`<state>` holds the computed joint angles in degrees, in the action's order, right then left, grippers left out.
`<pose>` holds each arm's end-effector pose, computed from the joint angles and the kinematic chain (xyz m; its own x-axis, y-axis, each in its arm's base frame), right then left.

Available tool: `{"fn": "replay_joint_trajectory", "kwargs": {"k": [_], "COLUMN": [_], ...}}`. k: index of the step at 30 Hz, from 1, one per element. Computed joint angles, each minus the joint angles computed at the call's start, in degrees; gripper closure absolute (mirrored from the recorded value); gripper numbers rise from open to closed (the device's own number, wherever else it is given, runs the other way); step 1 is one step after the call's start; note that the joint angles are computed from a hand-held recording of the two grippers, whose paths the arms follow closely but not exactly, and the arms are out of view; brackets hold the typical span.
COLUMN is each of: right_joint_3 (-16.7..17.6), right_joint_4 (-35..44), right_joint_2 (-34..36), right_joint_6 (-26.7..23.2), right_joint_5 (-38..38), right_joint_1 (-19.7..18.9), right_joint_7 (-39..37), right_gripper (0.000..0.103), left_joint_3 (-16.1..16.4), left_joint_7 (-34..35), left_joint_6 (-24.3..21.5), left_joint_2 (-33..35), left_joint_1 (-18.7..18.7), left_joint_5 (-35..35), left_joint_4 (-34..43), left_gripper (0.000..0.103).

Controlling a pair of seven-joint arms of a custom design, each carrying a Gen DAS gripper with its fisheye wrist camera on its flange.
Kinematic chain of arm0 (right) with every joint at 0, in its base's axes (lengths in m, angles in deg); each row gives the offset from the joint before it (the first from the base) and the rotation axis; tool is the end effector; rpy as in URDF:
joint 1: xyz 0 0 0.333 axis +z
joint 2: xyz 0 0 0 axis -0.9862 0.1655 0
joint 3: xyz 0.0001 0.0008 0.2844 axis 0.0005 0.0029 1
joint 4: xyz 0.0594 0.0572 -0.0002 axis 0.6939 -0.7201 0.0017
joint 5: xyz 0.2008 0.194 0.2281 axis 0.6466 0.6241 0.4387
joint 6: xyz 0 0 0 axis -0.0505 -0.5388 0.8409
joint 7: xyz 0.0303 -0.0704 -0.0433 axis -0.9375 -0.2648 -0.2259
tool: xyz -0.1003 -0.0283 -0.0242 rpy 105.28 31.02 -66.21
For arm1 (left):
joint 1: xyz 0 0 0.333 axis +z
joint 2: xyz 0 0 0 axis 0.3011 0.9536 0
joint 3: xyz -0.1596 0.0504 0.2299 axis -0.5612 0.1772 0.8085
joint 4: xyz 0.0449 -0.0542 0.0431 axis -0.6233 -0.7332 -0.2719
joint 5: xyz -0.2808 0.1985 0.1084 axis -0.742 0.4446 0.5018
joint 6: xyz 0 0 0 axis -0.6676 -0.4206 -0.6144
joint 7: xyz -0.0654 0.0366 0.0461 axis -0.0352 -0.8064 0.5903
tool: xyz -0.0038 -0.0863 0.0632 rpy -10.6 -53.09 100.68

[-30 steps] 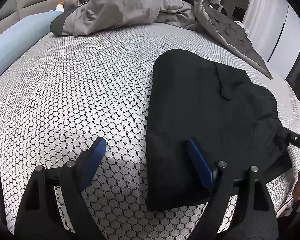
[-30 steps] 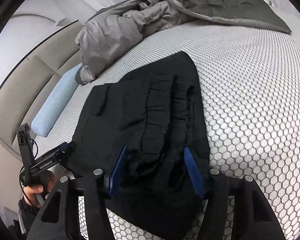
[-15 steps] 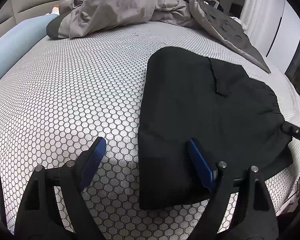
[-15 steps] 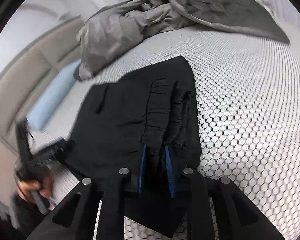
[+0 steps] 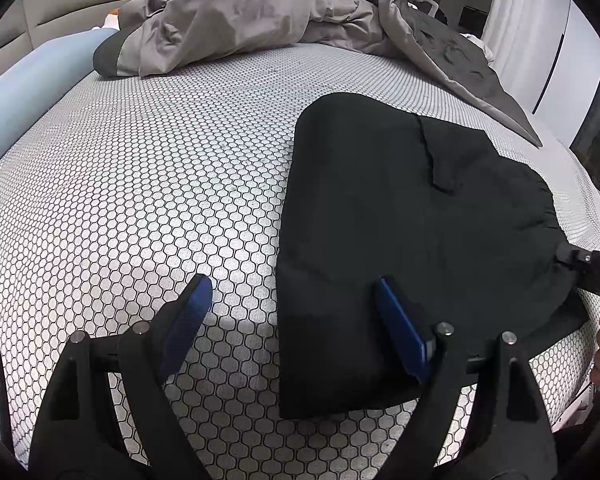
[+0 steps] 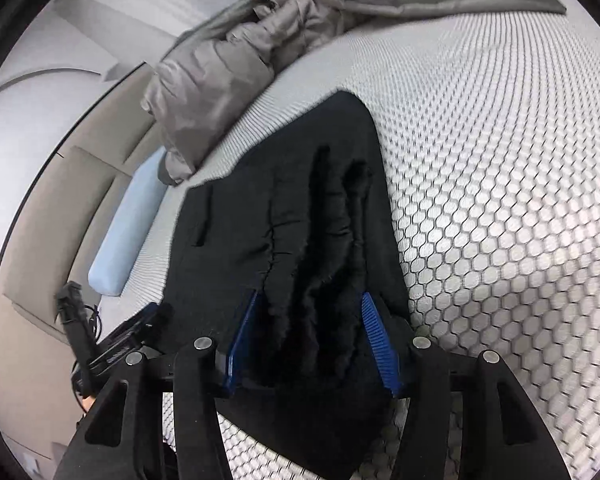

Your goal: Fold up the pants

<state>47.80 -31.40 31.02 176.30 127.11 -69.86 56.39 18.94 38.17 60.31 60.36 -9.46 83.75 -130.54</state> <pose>0.6277 0.2196 0.3207 0.2723 -0.7359 -0.6199 -0.9175 -0.0045 -0.3977 0.5078 -0.3726 0.3256 0.2187 -0.9692 0.1133 -0.7540 -0.2415 -0.6109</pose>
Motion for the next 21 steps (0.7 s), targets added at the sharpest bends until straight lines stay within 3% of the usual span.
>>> {"fn": "replay_joint_trajectory", "kwargs": {"k": [4, 7, 11, 18, 21], "right_joint_3": [0.32, 1.82, 2.42, 0.70, -1.83], "right_joint_4": [0.34, -2.65, -5.32, -11.68, -12.51], "right_joint_2": [0.19, -2.71, -6.16, -14.44, -14.90], "right_joint_6": [0.87, 3.30, 3.42, -2.27, -0.22], "right_joint_5": [-0.59, 2.42, 8.06, 20.38, 15.22], "right_joint_1": [0.44, -0.25, -0.98, -1.67, 1.15], "right_joint_7": [-1.41, -7.50, -12.46, -21.18, -15.92], "right_gripper": [0.048, 0.077, 0.089, 0.090, 0.090], "left_joint_3": [0.04, -0.01, -0.08, 0.03, 0.01], "left_joint_7": [-0.09, 0.00, 0.12, 0.17, -0.01], "left_joint_6": [0.34, 0.21, 0.06, 0.00, 0.52], "left_joint_2": [-0.19, -0.29, -0.17, -0.19, -0.41], "left_joint_1": [0.16, 0.15, 0.10, 0.05, 0.29], "left_joint_5": [-0.03, -0.07, -0.16, 0.10, -0.01], "left_joint_4": [-0.31, -0.37, -0.15, -0.10, -0.53], "left_gripper": [0.021, 0.021, 0.021, 0.021, 0.021]}}
